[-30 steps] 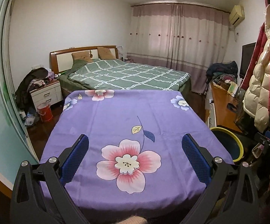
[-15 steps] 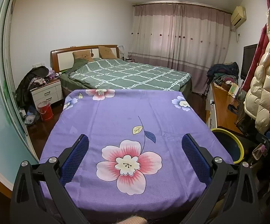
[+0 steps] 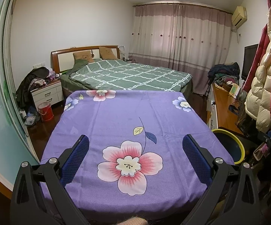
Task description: Collect trash
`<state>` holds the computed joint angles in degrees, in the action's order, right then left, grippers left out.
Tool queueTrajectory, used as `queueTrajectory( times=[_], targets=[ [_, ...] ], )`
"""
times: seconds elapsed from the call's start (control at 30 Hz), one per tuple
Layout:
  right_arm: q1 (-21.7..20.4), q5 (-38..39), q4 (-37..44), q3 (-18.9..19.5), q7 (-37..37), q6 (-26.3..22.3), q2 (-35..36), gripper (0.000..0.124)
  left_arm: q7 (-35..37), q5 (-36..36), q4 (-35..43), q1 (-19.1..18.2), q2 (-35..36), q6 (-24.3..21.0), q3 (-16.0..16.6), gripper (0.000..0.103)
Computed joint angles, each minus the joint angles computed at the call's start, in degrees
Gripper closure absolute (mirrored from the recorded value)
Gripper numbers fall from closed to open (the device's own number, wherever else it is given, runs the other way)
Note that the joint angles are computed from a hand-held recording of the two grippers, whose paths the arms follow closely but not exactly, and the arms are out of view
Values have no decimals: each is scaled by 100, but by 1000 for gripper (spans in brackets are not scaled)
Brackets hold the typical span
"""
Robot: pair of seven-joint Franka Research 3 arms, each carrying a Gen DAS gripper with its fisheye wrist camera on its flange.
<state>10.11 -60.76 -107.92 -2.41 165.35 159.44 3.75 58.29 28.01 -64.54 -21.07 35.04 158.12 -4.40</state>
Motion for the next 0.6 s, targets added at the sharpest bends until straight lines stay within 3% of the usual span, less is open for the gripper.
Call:
queueTrajectory(
  times=[0.6],
  targets=[
    [17, 100, 24, -8, -81, -23, 18, 40, 21, -11, 9, -12, -15, -82, -18, 5]
  ],
)
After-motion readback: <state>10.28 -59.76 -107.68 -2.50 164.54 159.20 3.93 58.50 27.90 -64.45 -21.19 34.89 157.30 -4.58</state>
